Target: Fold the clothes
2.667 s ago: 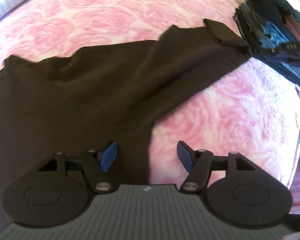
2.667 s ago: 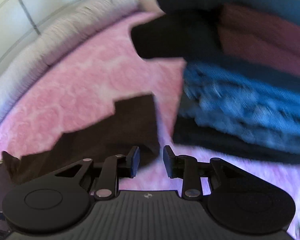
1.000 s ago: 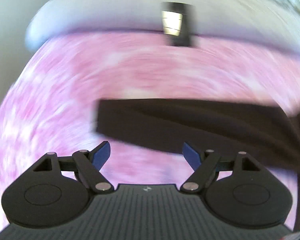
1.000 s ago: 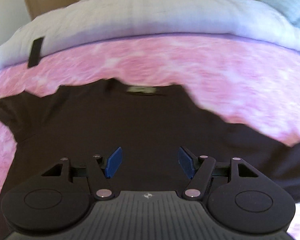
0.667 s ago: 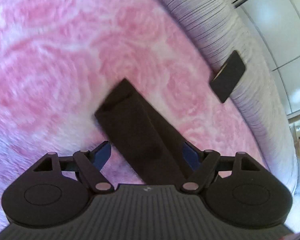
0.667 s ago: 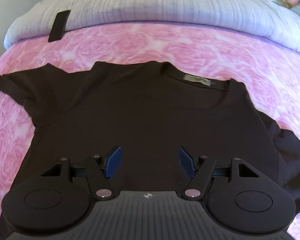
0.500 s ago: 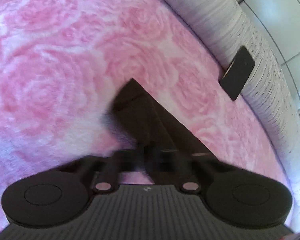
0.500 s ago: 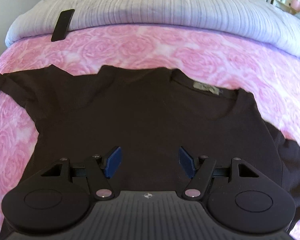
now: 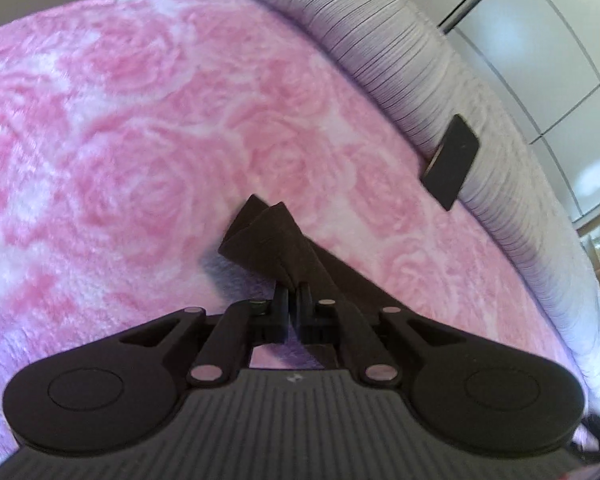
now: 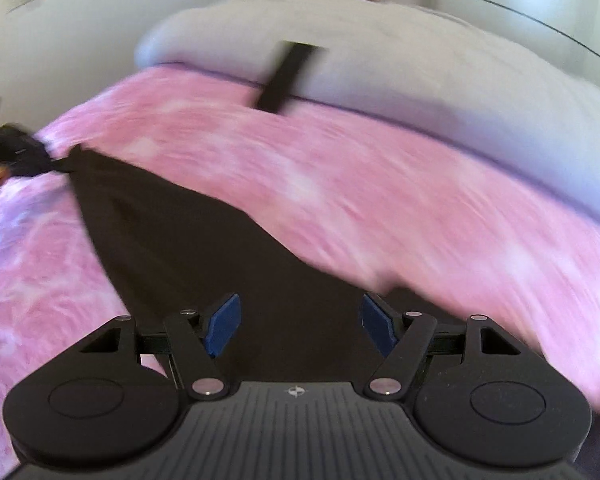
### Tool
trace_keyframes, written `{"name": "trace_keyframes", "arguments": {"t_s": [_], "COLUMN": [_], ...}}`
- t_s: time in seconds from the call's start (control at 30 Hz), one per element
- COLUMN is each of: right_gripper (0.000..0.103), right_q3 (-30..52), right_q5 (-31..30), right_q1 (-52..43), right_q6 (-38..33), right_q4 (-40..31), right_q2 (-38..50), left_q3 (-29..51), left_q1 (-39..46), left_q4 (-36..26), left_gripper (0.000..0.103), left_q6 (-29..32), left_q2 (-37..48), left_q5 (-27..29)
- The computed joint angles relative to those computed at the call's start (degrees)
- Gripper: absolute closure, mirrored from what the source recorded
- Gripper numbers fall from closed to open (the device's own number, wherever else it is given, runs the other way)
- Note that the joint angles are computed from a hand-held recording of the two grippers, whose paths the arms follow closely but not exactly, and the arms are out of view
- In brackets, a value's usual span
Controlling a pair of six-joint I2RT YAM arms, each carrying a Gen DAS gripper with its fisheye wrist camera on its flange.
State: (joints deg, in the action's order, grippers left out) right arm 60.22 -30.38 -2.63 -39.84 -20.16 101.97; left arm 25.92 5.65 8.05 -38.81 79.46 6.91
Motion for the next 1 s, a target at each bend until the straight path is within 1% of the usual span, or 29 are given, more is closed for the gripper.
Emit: {"name": "trace_keyframes", "arguments": {"t_s": [0.1, 0.17, 0.27, 0.3, 0.37, 0.4, 0.43, 0.47, 0.5, 0.53, 0.67, 0.77, 0.83, 0.93, 0.97, 1.0], "right_gripper": [0.034, 0.034, 0.034, 0.035, 0.045, 0.063, 0.088, 0.098, 0.102, 0.102, 0.102, 0.102, 0.102, 0.101, 0.099, 0.082], "right_q3": [9.8, 16.6, 27.0, 30.5, 35.7, 38.0, 39.9, 40.2, 39.8, 39.2, 38.7, 42.5, 43.3, 42.6, 40.2, 37.4], "right_q5": [-1.2, -0.8, 1.7, 2.2, 3.2, 3.9, 4.2, 4.6, 5.4, 6.2, 7.3, 7.6, 8.7, 10.9, 11.2, 11.0], "right_q1": [7.3, 11.2, 15.7, 16.6, 17.9, 18.5, 19.0, 19.5, 20.2, 21.0, 24.3, 27.2, 29.1, 31.8, 32.1, 32.2], "right_q6": [-0.9, -1.2, -2.4, -3.2, -4.2, -4.2, -3.8, -3.0, -2.2, -1.5, 2.2, 4.6, 5.0, 5.9, 7.1, 8.5], "right_q4": [-1.9, -4.1, -9.4, -12.2, -17.3, -19.5, -21.2, -21.3, -20.5, -19.3, -14.2, -13.8, -12.7, -9.5, -6.8, -4.1], "right_q2": [9.6, 16.1, 24.9, 27.3, 31.0, 32.5, 33.7, 33.7, 33.1, 32.5, 31.0, 32.8, 34.1, 35.6, 34.8, 33.5], "left_q3": [-3.7, -6.4, -9.9, -10.9, -13.2, -14.1, -15.2, -16.1, -16.9, -17.4, -17.5, -15.5, -13.5, -11.4, -11.7, -12.5], "left_q1": [0.9, 2.4, 4.3, 4.7, 5.1, 5.5, 5.4, 5.5, 5.8, 6.5, 14.0, 21.4, 23.6, 23.8, 23.8, 24.1], "left_q4": [3.0, 5.3, 8.8, 10.5, 15.2, 17.4, 19.6, 21.3, 22.5, 23.1, 22.3, 18.5, 15.5, 11.9, 10.8, 9.8], "left_gripper": [0.102, 0.102, 0.102, 0.102, 0.102, 0.102, 0.102, 0.102, 0.102, 0.102, 0.102, 0.102, 0.102, 0.102, 0.102, 0.101], "left_q6": [3.2, 4.3, 4.5, 4.2, 3.2, 2.5, 1.6, 1.0, 0.6, 0.5, 2.8, 7.7, 11.0, 14.6, 14.9, 14.9], "left_q2": [-3.5, -5.3, -6.0, -5.6, -4.2, -3.5, -3.2, -3.2, -3.6, -4.3, -6.8, -8.3, -7.8, -5.5, -6.3, -7.7], "left_q5": [1.4, 3.5, 5.6, 6.2, 6.6, 6.8, 6.3, 5.8, 5.3, 5.0, 8.2, 12.2, 13.5, 13.6, 13.0, 12.5]}}
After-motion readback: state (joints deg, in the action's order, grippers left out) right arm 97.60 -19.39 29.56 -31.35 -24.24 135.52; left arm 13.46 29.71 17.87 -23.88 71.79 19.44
